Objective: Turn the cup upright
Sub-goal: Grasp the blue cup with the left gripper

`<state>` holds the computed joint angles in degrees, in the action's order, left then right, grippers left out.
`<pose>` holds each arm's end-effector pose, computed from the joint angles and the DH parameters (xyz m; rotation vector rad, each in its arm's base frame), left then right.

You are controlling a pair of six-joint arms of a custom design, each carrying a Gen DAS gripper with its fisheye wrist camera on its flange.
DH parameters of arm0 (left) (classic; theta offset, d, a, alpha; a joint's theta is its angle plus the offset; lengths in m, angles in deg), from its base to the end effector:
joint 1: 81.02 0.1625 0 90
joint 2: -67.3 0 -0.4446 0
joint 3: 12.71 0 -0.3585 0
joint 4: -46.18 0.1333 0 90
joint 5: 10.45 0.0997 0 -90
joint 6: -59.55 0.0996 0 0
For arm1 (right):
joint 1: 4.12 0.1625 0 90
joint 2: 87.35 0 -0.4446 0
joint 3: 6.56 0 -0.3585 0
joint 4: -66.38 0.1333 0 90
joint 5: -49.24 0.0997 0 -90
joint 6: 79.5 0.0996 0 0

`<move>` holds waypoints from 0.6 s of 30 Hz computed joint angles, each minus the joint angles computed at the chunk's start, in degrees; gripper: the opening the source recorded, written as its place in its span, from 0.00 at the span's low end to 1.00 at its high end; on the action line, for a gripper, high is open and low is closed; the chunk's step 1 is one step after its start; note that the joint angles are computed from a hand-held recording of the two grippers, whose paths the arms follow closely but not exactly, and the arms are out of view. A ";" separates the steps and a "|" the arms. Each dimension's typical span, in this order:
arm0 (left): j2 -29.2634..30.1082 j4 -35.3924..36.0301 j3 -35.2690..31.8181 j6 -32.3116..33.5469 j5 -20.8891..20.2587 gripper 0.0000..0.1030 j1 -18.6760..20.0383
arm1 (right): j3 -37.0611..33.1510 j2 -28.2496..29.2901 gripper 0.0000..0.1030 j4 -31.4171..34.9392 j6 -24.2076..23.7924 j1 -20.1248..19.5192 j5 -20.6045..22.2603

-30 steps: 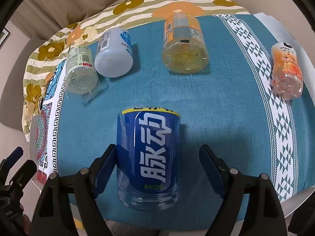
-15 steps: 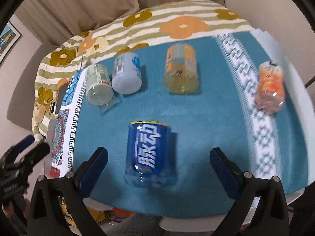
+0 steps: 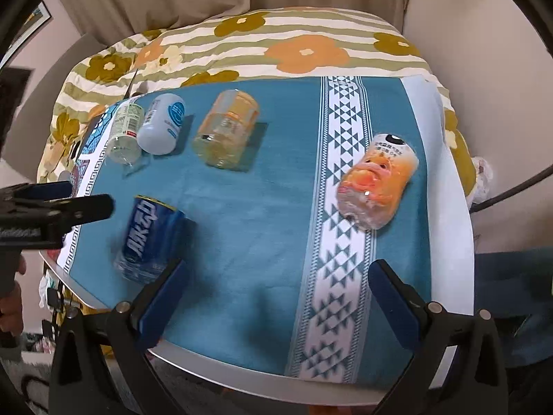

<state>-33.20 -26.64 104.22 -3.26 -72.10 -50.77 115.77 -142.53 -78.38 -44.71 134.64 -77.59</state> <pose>-0.1659 -0.3058 0.3701 0.1187 2.3984 -0.1829 0.4045 -0.2567 0.0979 0.3938 -2.4713 0.3523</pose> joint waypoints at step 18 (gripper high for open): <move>11.02 -5.00 1.88 -2.10 -4.78 0.85 8.84 | 4.80 0.10 1.00 -11.32 -19.52 -7.30 4.25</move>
<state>-22.18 -31.65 106.10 -5.36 -76.88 -41.93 120.57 -142.43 -89.71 -64.23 127.34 -73.34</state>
